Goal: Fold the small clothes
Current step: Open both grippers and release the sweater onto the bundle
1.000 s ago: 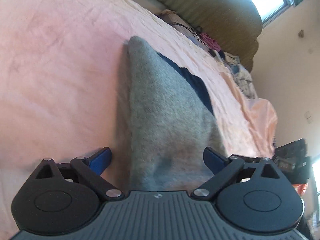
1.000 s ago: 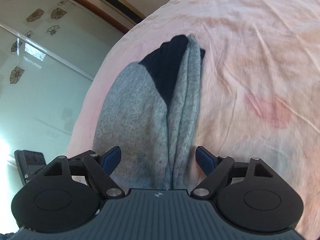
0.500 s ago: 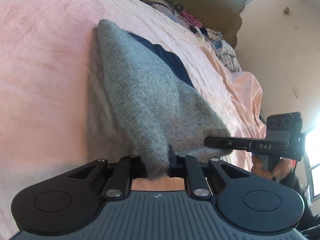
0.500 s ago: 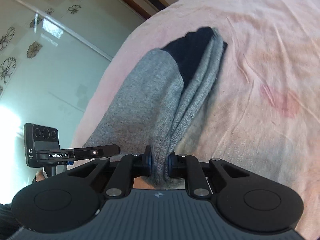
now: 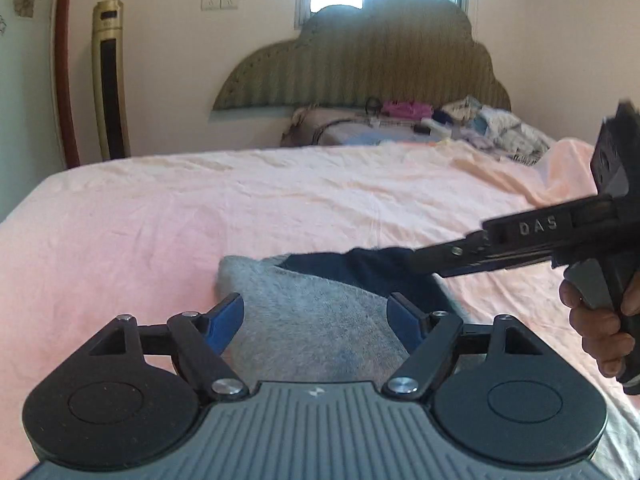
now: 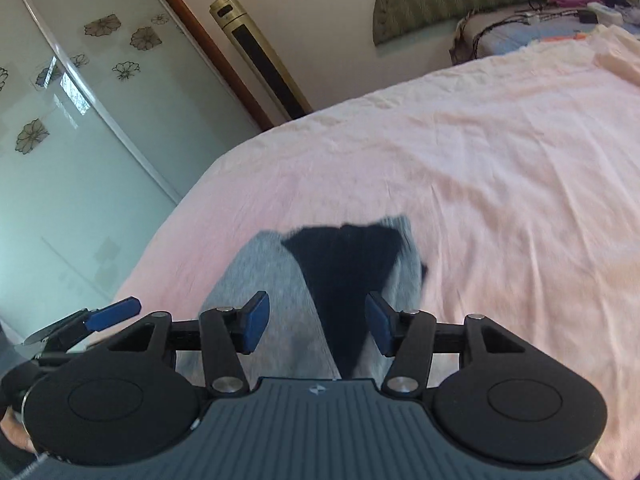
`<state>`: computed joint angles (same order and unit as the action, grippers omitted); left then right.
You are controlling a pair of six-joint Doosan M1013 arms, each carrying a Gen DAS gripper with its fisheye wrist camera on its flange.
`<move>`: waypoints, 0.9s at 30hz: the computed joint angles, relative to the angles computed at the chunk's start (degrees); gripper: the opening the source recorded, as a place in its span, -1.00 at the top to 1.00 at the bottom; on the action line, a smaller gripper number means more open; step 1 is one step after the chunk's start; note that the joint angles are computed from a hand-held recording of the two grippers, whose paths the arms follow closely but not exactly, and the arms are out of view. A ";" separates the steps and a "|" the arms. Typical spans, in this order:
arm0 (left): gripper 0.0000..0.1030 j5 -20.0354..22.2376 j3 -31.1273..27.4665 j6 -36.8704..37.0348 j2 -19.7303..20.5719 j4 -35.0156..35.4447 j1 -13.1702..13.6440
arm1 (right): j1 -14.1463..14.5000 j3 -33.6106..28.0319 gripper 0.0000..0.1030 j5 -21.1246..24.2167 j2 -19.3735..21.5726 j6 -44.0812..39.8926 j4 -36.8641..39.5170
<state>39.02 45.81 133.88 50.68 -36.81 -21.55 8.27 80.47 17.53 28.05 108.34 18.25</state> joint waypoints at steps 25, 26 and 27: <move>-0.60 -9.51 15.68 9.29 -5.60 -6.10 0.79 | 2.46 -3.11 -0.55 4.09 3.97 2.97 -4.72; -0.60 -8.96 15.47 7.64 -5.70 -4.81 0.83 | 2.74 -1.88 -0.54 1.00 3.81 3.46 -8.38; -0.61 -8.38 15.31 6.29 -5.82 -3.79 0.89 | 2.76 -1.70 -0.50 0.91 3.74 4.49 -10.44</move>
